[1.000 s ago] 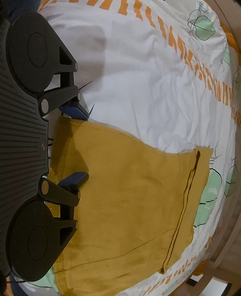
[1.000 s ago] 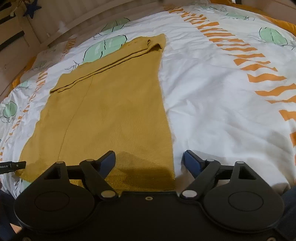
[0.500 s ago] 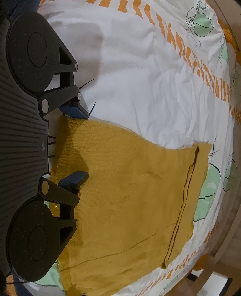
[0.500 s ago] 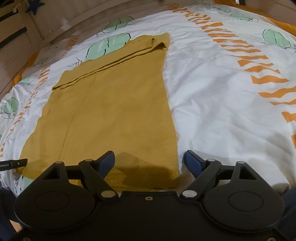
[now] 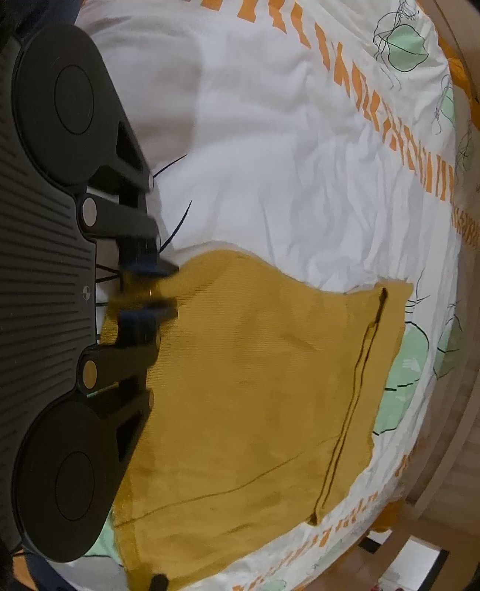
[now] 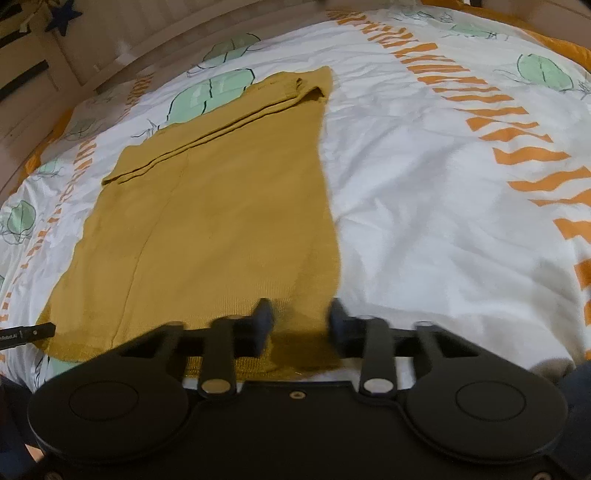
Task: Fold small clothes
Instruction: 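Close both grippers on the sweater hem edge, then lift the hem with both grippers and fold it toward the collar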
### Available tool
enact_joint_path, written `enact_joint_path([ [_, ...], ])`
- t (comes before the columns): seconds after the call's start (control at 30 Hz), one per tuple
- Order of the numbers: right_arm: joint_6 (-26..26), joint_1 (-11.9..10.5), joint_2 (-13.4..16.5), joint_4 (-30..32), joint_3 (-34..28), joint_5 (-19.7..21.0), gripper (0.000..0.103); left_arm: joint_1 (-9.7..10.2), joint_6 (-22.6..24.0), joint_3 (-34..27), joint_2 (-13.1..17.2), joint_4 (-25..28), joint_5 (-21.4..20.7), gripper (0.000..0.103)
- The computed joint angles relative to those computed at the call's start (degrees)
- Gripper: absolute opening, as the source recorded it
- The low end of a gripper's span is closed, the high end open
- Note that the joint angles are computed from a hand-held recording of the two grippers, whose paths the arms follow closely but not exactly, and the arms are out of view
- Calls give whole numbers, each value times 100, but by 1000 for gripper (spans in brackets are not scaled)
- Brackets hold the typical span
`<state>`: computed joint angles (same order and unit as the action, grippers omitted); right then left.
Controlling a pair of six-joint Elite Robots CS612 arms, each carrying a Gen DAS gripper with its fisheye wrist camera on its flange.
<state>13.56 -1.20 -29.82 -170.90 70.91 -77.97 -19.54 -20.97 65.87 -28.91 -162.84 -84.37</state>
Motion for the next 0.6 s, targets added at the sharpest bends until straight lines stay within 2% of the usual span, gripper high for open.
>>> enact_joint_path([
  [0.03,25,-8,-3,-5,5,37,23,11,-66,4,-2,-25,-43,10],
  [0.07,61,-19,-4,-16,10,96,19,28,-156,3,-2,-47,-111,8],
  [0.2,200,-57,-25,-100,42,300,16,72,-420,72,-24,-354,-258,6],
  [0.43,696,-184,-31,-526,40,820,15,120,-554,23,-60,-741,-333,6],
  [0.6,925,-223,44,-747,-170,1005,15,142,-480,-245,8,-807,-290,6],
])
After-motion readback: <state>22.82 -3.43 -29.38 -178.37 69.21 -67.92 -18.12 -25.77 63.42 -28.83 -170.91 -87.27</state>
